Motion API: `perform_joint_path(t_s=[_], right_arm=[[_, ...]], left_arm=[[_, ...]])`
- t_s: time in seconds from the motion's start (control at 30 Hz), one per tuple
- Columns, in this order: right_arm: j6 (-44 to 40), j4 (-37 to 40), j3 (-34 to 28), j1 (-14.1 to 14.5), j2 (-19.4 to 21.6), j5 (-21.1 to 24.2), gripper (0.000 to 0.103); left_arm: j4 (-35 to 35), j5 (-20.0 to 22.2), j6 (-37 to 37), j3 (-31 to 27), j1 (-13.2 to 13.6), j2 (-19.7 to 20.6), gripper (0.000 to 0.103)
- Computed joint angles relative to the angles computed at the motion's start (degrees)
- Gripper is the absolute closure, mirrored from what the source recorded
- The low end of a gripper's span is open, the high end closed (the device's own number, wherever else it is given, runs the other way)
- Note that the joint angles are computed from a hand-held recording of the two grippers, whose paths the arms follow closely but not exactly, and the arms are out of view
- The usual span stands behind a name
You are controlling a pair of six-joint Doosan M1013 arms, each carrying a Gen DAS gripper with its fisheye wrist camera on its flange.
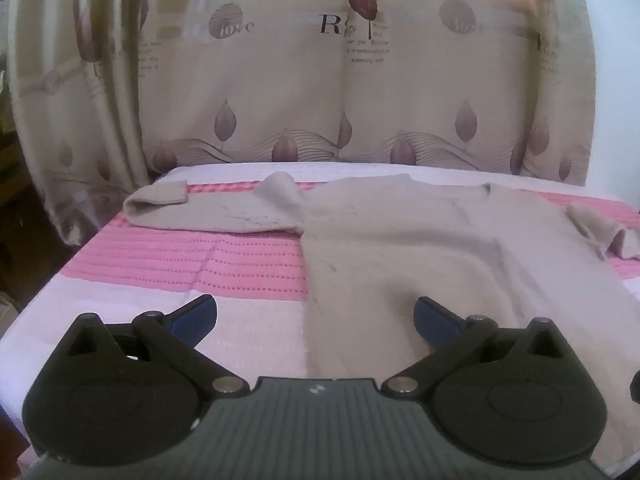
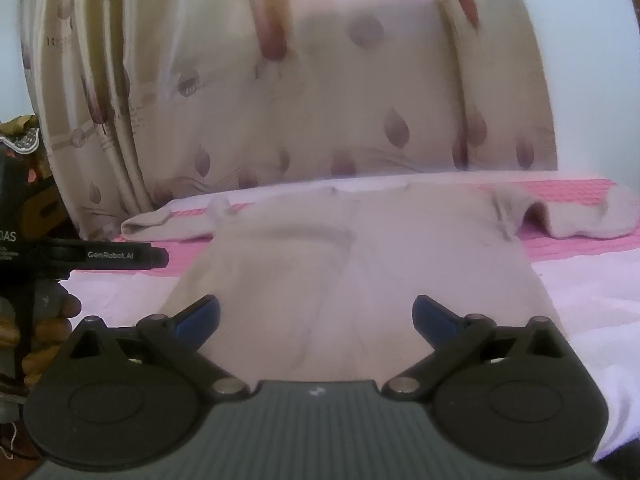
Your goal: Fold small clothes
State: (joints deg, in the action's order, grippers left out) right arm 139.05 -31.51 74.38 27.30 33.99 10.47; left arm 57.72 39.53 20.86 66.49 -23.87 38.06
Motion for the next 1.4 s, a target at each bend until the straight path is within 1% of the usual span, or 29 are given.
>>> perform_joint_path(t_s=[0.2, 0.5, 0.57, 0.63, 0.73, 0.77, 0.83, 0.87, 0.93, 0.97, 1.0, 1.03, 1.07, 1.13, 1.27, 1.3, 1.33, 1.37, 1.4], right_arm=[[-9.0, 8.5, -2.3, -0.1, 1.2, 1.1, 0.0], [-17.0, 16.5, -4.6, -0.2, 2.7, 3.6, 0.0], [-18.7, 18.2, -5.1, -0.2, 3.0, 4.2, 0.0], [-20.3, 19.8, -5.6, -0.3, 3.4, 5.1, 0.0], [-20.7, 19.9, -6.3, -0.4, 3.9, 6.3, 0.0], [-20.8, 20.3, -6.6, -0.5, 4.1, 6.6, 0.0], [-21.1, 21.1, -7.0, -0.7, 4.5, 7.0, 0.0], [-21.3, 21.5, -7.2, -0.7, 4.7, 7.4, 0.0], [-22.6, 23.3, -8.1, -0.9, 5.3, 8.7, 0.0], [-23.3, 24.3, -8.4, -1.0, 5.6, 9.4, 0.0], [-23.8, 25.0, -8.9, -1.1, 6.0, 10.2, 0.0], [-24.2, 25.6, -9.3, -1.1, 6.2, 10.9, 0.0], [-24.5, 26.0, -9.5, -1.1, 6.4, 11.3, 0.0], [-24.4, 25.5, -10.1, -1.2, 6.8, 12.4, 0.0], [-22.4, 23.5, -10.9, -1.2, 7.2, 14.1, 0.0], [-21.8, 23.2, -11.1, -1.2, 7.3, 14.6, 0.0], [-21.3, 23.1, -11.4, -1.3, 7.5, 15.2, 0.0], [-21.0, 23.2, -11.8, -1.3, 7.8, 15.8, 0.0], [-20.5, 23.0, -12.2, -1.3, 7.9, 16.4, 0.0]], left_arm=[[-1.4, 0.5, 1.7, -1.3, 0.6, 0.8, 0.0], [-1.4, 0.8, 3.0, -2.6, 1.6, 2.0, 0.0], [0.2, 1.1, 3.5, -3.0, 2.0, 2.5, 0.0], [3.9, 1.5, 2.3, -3.3, 2.7, 3.2, 0.0], [5.0, 2.4, 5.1, -5.0, 4.5, 4.6, 0.0], [5.8, 3.5, 6.3, -6.0, 5.2, 5.3, 0.0], [9.3, 7.1, 8.5, -9.2, 6.6, 7.3, 0.001], [10.4, 7.7, 9.1, -10.5, 7.3, 8.1, 0.003], [15.1, 9.6, 10.7, -13.9, 8.8, 10.3, 0.005], [17.3, 11.1, 12.1, -16.2, 9.5, 11.9, 0.011], [17.8, 11.9, 14.0, -18.3, 10.2, 13.5, 0.014], [18.0, 12.7, 17.1, -20.5, 10.9, 14.9, 0.015], [17.9, 13.7, 20.2, -23.2, 11.6, 16.5, 0.018], [17.9, 13.3, 23.3, -26.8, 13.1, 18.7, 0.021], [12.3, 14.1, 34.7, -33.2, 14.9, 22.9, 0.022], [10.9, 14.4, 36.9, -35.8, 15.4, 24.3, 0.022], [9.9, 14.6, 38.1, -36.7, 15.7, 25.0, 0.022], [8.7, 14.6, 39.0, -37.7, 16.0, 25.5, 0.026], [7.9, 14.3, 37.6, -37.6, 16.2, 25.6, 0.033]])
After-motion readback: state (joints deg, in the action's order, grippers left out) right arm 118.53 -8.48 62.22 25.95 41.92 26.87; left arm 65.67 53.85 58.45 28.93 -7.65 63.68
